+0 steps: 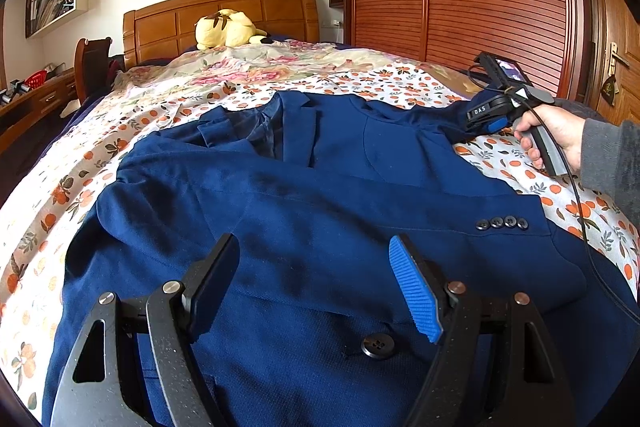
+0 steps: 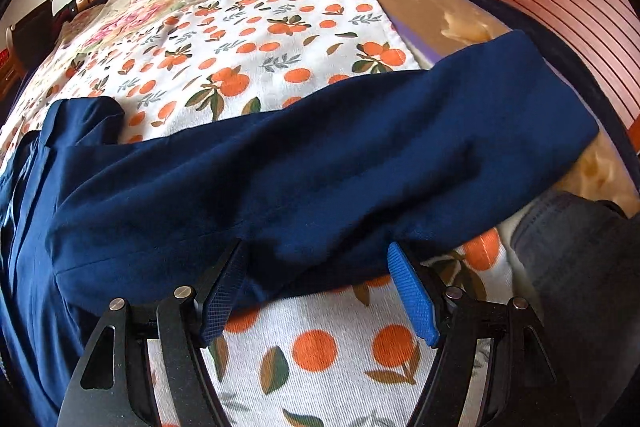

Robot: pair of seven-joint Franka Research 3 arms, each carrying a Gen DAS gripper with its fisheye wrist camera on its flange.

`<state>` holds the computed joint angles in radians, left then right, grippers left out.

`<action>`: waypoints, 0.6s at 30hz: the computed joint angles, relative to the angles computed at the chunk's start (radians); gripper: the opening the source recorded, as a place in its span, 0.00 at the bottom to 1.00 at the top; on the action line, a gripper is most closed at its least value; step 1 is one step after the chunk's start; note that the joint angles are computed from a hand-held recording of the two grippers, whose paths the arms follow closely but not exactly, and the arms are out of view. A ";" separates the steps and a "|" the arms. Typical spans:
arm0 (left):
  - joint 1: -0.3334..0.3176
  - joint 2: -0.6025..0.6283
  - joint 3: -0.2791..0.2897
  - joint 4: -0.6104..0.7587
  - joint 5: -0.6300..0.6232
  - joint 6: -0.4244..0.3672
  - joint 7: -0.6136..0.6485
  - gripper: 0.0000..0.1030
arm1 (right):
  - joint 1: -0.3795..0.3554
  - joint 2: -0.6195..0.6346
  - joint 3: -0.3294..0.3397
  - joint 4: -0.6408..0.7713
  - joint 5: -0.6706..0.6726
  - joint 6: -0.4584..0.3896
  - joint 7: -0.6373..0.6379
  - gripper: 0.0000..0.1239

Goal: Fold large clothes
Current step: 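Grasp the other sleeve cuff with the right tool, drag it toward the jacket body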

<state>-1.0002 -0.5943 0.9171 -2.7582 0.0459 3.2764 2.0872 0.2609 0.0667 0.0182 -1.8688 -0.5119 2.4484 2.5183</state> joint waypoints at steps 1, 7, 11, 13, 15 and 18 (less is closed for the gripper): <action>0.000 0.000 0.000 -0.001 0.000 0.001 0.001 0.76 | -0.004 0.004 0.000 0.000 0.014 0.026 -0.027 0.33; 0.002 0.002 -0.001 -0.001 0.001 0.000 0.003 0.76 | 0.029 0.008 -0.006 0.037 -0.161 0.023 -0.016 0.05; 0.005 0.001 -0.004 -0.003 0.000 0.000 0.005 0.76 | 0.043 -0.059 0.019 0.015 -0.322 0.056 0.051 0.05; 0.005 0.002 -0.005 -0.002 -0.001 -0.001 0.005 0.76 | 0.042 -0.087 0.041 -0.001 -0.333 0.112 0.024 0.05; 0.009 0.001 -0.008 -0.003 -0.001 -0.003 0.005 0.76 | 0.047 -0.113 0.070 -0.021 -0.325 0.143 -0.011 0.05; 0.005 0.001 -0.005 -0.001 -0.002 -0.001 0.007 0.76 | 0.061 -0.120 0.103 -0.037 -0.261 0.175 -0.101 0.05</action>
<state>-0.9949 -0.5934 0.9124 -2.7596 0.0440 3.2750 2.0939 0.3221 -0.0535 0.1209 -1.9061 -0.7729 2.6234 2.4176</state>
